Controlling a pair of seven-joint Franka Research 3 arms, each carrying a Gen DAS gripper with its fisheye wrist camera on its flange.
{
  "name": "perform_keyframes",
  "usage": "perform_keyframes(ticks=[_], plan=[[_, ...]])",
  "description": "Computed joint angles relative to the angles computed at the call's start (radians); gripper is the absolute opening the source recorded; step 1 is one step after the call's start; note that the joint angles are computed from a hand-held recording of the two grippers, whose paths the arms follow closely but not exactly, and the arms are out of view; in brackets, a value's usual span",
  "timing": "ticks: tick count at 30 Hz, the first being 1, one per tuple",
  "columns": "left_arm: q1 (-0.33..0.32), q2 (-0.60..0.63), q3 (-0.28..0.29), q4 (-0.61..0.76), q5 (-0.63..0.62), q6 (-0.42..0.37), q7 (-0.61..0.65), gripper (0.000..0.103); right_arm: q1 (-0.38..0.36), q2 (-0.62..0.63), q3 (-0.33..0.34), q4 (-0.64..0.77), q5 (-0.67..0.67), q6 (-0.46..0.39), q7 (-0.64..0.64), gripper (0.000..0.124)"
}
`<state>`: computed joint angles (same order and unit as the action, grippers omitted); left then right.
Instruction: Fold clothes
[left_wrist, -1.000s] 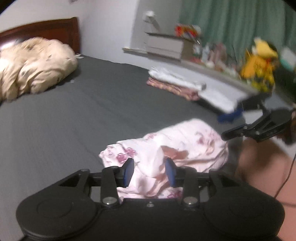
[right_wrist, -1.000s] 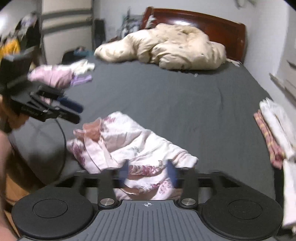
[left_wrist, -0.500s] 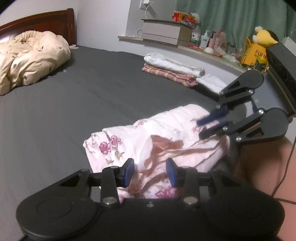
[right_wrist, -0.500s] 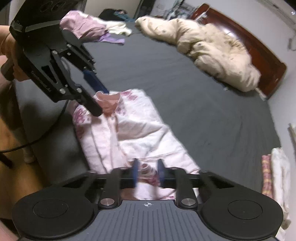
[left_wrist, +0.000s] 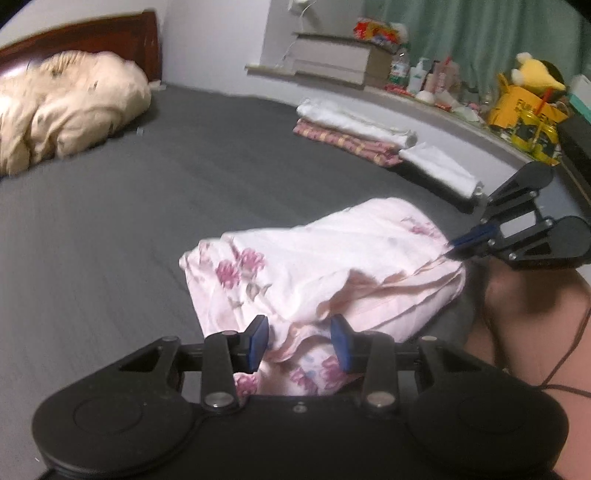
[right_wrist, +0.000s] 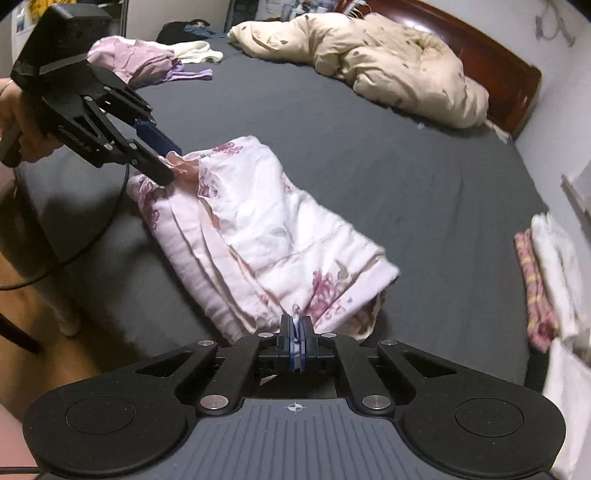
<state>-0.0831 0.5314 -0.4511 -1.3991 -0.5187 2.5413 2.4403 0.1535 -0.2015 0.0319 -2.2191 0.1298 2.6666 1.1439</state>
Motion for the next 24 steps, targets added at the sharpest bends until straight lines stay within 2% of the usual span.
perform_keyframes(ticks=[3,7,9,11,15,17,19,21,24], plan=[[0.001,-0.032,-0.013,-0.044,0.006,0.059,0.069,0.037,-0.01,-0.021,0.012,-0.026,-0.016,0.068,0.051,0.003],[-0.068,-0.047,0.039,-0.071,0.137,0.156,0.042,0.037,-0.008,-0.034,0.016,-0.03,-0.004,0.105,0.101,0.004],[-0.075,-0.03,0.042,-0.043,0.178,0.13,0.003,0.03,-0.011,-0.03,0.019,-0.023,-0.007,0.114,0.121,0.004],[-0.08,-0.009,0.044,-0.008,0.2,0.09,-0.042,0.019,-0.011,-0.02,0.022,-0.01,-0.007,0.117,0.147,0.004],[-0.075,-0.019,0.034,-0.027,0.223,0.114,-0.067,0.006,-0.001,0.017,0.019,0.019,0.016,0.138,0.178,0.004],[-0.073,-0.029,0.035,-0.038,0.234,0.124,-0.083,0.003,-0.004,0.046,0.023,0.043,-0.001,0.132,0.208,0.004],[-0.089,-0.031,0.062,-0.025,0.269,0.107,-0.138,0.003,-0.007,0.081,0.024,0.078,-0.024,0.081,0.247,0.004],[-0.102,-0.026,0.092,-0.002,0.31,0.061,-0.204,0.002,-0.001,0.101,0.018,0.101,-0.026,0.027,0.269,0.004],[-0.09,-0.007,0.097,0.031,0.319,-0.03,-0.251,0.002,0.013,0.096,0.007,0.086,0.011,0.029,0.256,0.004]])
